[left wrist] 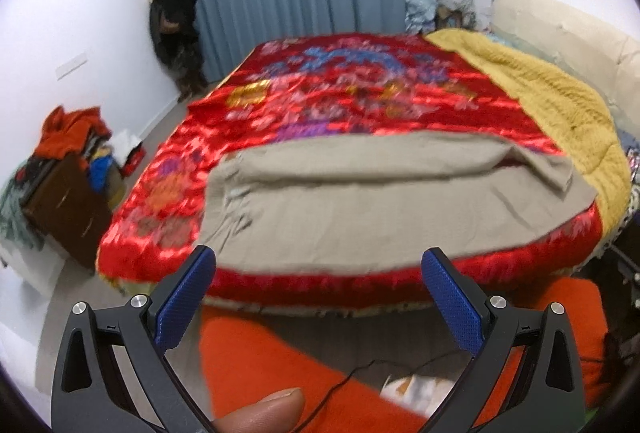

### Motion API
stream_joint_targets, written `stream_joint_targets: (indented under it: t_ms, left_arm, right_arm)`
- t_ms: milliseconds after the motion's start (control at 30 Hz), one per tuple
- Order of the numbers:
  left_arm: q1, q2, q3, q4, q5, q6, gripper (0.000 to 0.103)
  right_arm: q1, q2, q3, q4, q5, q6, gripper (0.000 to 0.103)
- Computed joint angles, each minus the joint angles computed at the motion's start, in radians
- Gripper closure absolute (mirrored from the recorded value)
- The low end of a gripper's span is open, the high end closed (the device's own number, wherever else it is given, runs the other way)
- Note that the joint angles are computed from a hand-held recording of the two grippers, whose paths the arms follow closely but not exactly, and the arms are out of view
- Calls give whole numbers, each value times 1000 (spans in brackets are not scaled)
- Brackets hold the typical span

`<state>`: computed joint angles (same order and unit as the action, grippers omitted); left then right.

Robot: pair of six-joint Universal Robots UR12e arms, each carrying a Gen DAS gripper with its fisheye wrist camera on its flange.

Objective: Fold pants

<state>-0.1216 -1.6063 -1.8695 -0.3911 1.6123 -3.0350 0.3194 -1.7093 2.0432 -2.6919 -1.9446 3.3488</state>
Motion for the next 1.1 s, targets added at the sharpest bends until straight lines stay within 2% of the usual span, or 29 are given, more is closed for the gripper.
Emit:
stream_joint_targets:
  t_ms: [133, 233, 333, 433, 500, 567, 633, 700, 767, 800, 833, 867, 900, 967, 1033, 1100]
  left_arm:
    - [-6, -32, 37, 51, -97, -21, 0]
    - [-16, -67, 64, 47, -118, -30, 0]
    - [-23, -107, 99, -37, -105, -32, 0]
    - [-23, -132, 111, -94, -79, -35, 0]
    - [-17, -143, 115, -129, -66, -45, 0]
    - [-9, -154, 122, -166, -53, -65, 0]
    - [-8, -167, 132, -191, -27, -82, 0]
    - [-5, -181, 146, -215, -11, -108, 0]
    - [0, -192, 159, -229, -17, -132, 0]
    - [2, -199, 167, -237, -17, -138, 0]
    - [2, -209, 181, -249, -10, -138, 0]
    - [2, -216, 190, -256, -4, -135, 0]
    - [2, -224, 202, -263, 1, -126, 0]
    - [3, -244, 228, -268, -1, -102, 0]
    - [13, -266, 259, -279, -72, -104, 1]
    - [29, -303, 310, -316, -192, -144, 1]
  right_arm:
    - [-40, 5, 17, -132, 78, 14, 0]
    - [-76, 16, 27, -201, 155, 7, 0]
    - [-131, 42, 27, -187, 232, -8, 1]
    - [-191, 76, 17, -152, 222, -26, 1]
    - [-251, 117, -3, -118, 187, -69, 1]
    - [-296, 160, -39, -55, 164, -124, 9]
    - [-341, 215, -89, 29, 178, -214, 23]
    - [-363, 261, -123, 73, 168, -290, 28]
    - [-370, 325, -169, 109, 101, -362, 40]
    - [-376, 349, -189, 132, 75, -381, 65]
    - [-389, 375, -217, 176, 55, -391, 94]
    - [-397, 382, -224, 184, 45, -384, 99]
    - [-404, 379, -221, 162, 30, -376, 99]
    - [-402, 341, -193, 51, -4, -370, 99]
    - [-392, 291, -167, -54, -15, -382, 99]
    - [-381, 251, -147, -132, -13, -385, 99]
